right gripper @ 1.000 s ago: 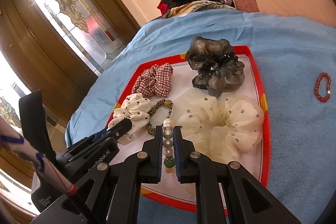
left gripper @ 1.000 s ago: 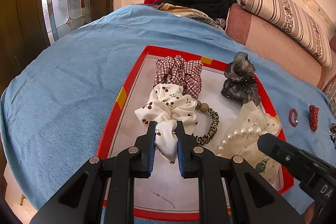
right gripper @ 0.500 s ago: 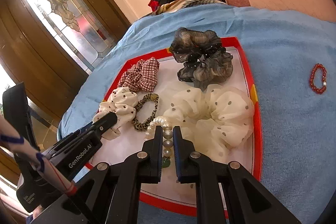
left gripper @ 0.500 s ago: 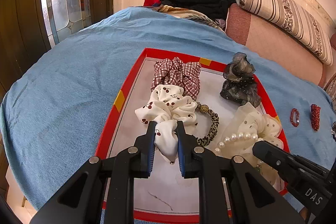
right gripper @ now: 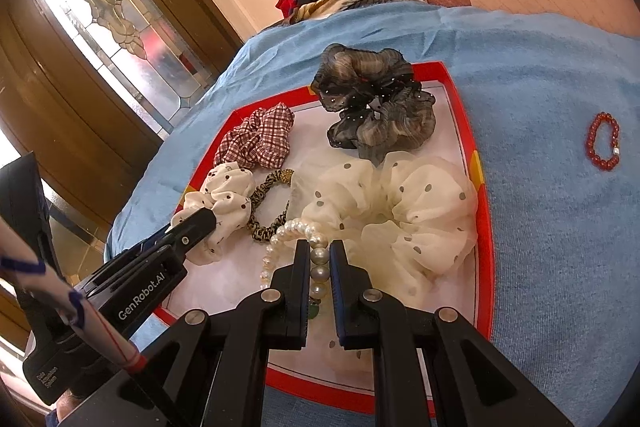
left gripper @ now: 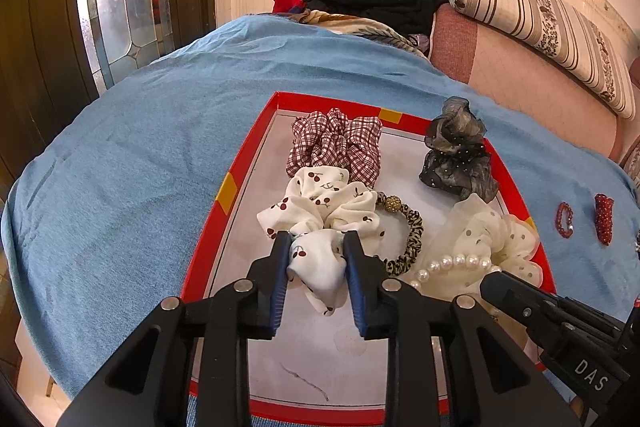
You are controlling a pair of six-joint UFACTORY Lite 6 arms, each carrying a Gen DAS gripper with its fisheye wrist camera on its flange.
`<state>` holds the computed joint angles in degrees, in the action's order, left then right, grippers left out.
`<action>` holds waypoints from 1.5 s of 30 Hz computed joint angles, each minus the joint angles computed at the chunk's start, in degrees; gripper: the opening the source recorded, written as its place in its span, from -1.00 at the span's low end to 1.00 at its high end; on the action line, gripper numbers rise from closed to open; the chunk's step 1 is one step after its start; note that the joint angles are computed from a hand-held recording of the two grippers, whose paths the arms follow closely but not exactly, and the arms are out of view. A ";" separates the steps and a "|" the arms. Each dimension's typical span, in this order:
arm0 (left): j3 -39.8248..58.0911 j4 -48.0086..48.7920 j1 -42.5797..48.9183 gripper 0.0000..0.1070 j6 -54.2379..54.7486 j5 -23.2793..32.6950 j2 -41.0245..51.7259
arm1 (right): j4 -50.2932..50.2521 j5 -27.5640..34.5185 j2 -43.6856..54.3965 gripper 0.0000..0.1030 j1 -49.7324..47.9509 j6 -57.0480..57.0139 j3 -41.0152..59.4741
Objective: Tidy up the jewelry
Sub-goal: 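Lower both held items into the box lid and open both tools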
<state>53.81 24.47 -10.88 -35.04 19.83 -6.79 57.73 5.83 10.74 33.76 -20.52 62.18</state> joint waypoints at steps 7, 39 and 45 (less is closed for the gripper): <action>-0.34 2.66 -0.37 -0.36 -2.47 0.28 -0.67 | 7.34 0.27 -0.49 -0.77 -0.45 -7.28 -0.69; -0.74 19.46 -5.76 -0.18 -19.81 1.69 -3.80 | 0.67 1.02 -11.48 -0.64 -3.84 0.20 -7.78; 0.55 23.81 -9.06 -0.17 -24.85 2.89 -2.74 | 1.21 1.56 -14.37 -0.49 -5.84 -0.50 -10.30</action>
<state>54.36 48.28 -19.95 -59.89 22.72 -9.53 58.94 7.39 -3.63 27.91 -21.02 51.88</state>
